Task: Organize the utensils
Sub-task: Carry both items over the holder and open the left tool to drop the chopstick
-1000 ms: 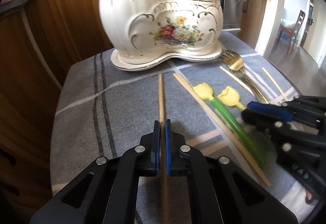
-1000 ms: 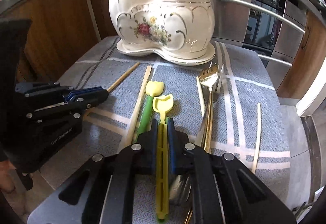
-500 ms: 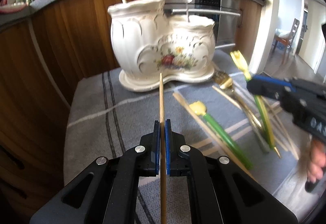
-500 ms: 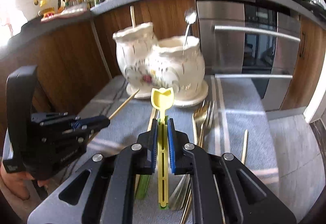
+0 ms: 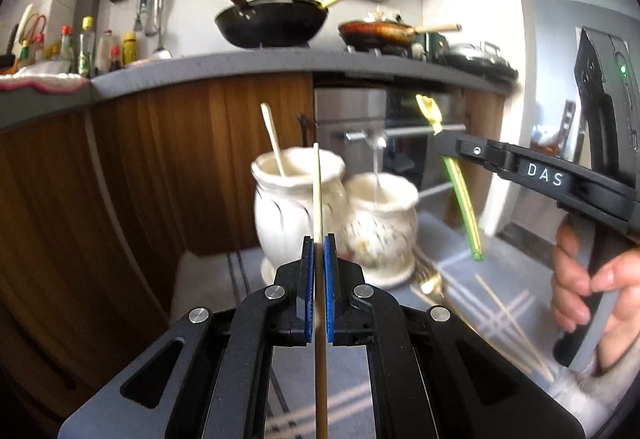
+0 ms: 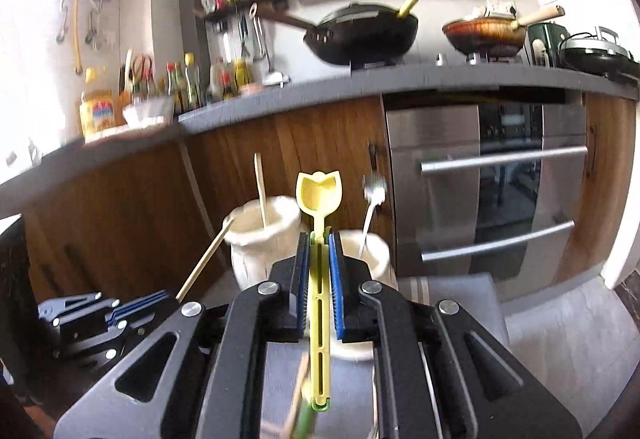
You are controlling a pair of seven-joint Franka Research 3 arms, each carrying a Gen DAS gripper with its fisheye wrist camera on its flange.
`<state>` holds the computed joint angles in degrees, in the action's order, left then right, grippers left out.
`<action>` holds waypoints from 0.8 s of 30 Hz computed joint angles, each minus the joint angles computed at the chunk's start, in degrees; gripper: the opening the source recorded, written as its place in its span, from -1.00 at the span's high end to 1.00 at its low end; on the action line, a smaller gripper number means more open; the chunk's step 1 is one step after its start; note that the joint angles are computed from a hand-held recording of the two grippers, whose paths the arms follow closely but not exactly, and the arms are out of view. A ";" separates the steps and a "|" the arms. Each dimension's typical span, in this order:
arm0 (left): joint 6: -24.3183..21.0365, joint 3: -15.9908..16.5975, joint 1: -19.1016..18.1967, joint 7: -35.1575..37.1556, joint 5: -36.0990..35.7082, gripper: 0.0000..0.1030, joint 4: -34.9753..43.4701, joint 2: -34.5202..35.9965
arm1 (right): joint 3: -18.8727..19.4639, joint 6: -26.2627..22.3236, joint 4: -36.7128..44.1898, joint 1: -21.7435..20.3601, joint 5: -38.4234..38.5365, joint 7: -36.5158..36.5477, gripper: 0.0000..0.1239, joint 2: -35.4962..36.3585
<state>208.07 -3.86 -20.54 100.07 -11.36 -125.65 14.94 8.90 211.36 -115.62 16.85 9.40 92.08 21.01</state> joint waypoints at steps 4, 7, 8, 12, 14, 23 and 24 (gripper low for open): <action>2.09 0.13 0.93 -1.05 1.25 0.90 3.24 1.61 | 0.41 1.01 3.84 -1.38 -2.03 1.37 0.85 2.29; 3.93 -0.45 2.54 -3.10 3.08 0.90 6.59 3.54 | 1.47 1.46 6.92 -3.51 -5.08 3.81 0.84 4.30; 4.14 -1.07 3.68 -5.01 4.68 0.90 8.16 4.43 | 2.11 1.21 8.16 -4.70 -7.00 5.10 0.84 5.11; 5.82 -2.03 6.26 -11.25 9.76 0.90 14.72 8.46 | 2.77 0.77 12.85 -6.46 -10.41 7.26 0.84 8.41; 5.81 -1.60 6.06 -12.34 10.78 0.90 18.29 10.34 | 3.72 1.07 15.02 -7.85 -12.51 8.77 0.84 10.22; 3.74 -0.74 5.54 -17.06 15.89 0.90 35.12 20.76 | 5.09 1.77 20.72 -10.06 -18.24 13.64 0.84 15.89; 3.53 -0.45 5.33 -17.49 15.93 0.90 36.22 21.56 | 4.93 1.60 21.17 -9.86 -18.21 13.51 0.84 16.34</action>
